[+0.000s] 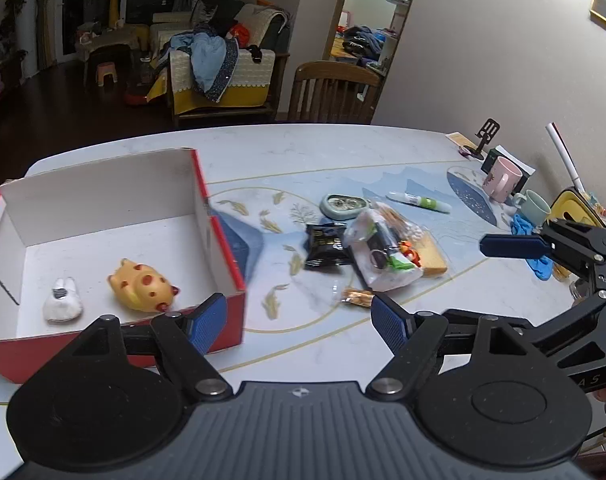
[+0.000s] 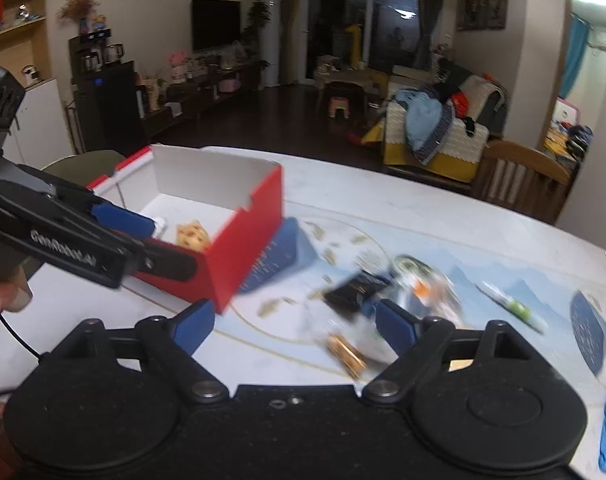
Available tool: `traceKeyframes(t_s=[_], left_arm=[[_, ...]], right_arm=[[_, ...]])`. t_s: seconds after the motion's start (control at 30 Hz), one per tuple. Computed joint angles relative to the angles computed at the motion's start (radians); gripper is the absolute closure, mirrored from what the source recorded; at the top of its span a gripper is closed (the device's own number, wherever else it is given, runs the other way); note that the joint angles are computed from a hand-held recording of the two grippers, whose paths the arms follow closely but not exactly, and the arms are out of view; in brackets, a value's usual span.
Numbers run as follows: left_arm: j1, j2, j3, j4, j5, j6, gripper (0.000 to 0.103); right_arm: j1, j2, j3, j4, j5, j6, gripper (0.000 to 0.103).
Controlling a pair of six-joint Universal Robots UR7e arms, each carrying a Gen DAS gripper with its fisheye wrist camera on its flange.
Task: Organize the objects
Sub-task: 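Withdraw both tools from the box back toward the table items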
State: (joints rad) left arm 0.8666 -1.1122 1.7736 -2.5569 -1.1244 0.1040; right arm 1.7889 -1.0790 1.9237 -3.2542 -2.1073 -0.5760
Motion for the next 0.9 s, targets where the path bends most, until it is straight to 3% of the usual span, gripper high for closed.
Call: traceKeyframes(t_s=[0.23,0.33,0.4,0.5,0.63,0.9], left_arm=[[-0.018,0.037,0.016,-0.030,-0.007,-0.018,0.024],[-0.026,0.058,0.018,-0.036,-0.002,-0.019,0.014],[-0.031,0.073,0.021,-0.042,-0.004,-0.010,0.014],[-0.032,0.092,0.020,-0.042,-0.017,-0.008,0.014],[-0.038,0.131,0.016,-0.062,-0.002,-0.013,0.002],[-0.037,0.217,0.004,-0.153,0.040,0.002,0.001]], right_arm=[[-0.045,-0.042,0.062,-0.049,-0.031,-0.019,0.013],[-0.064,-0.053,0.076,-0.063,-0.042,-0.028,0.013],[-0.077,-0.058,0.085,-0.063,-0.044,-0.036,0.013],[-0.101,-0.070,0.103,-0.062,-0.035,-0.055,0.013],[-0.124,-0.067,0.118,-0.067,-0.027,-0.081,0.013],[-0.176,-0.038,0.126,-0.066,0.006,-0.118,0.013]])
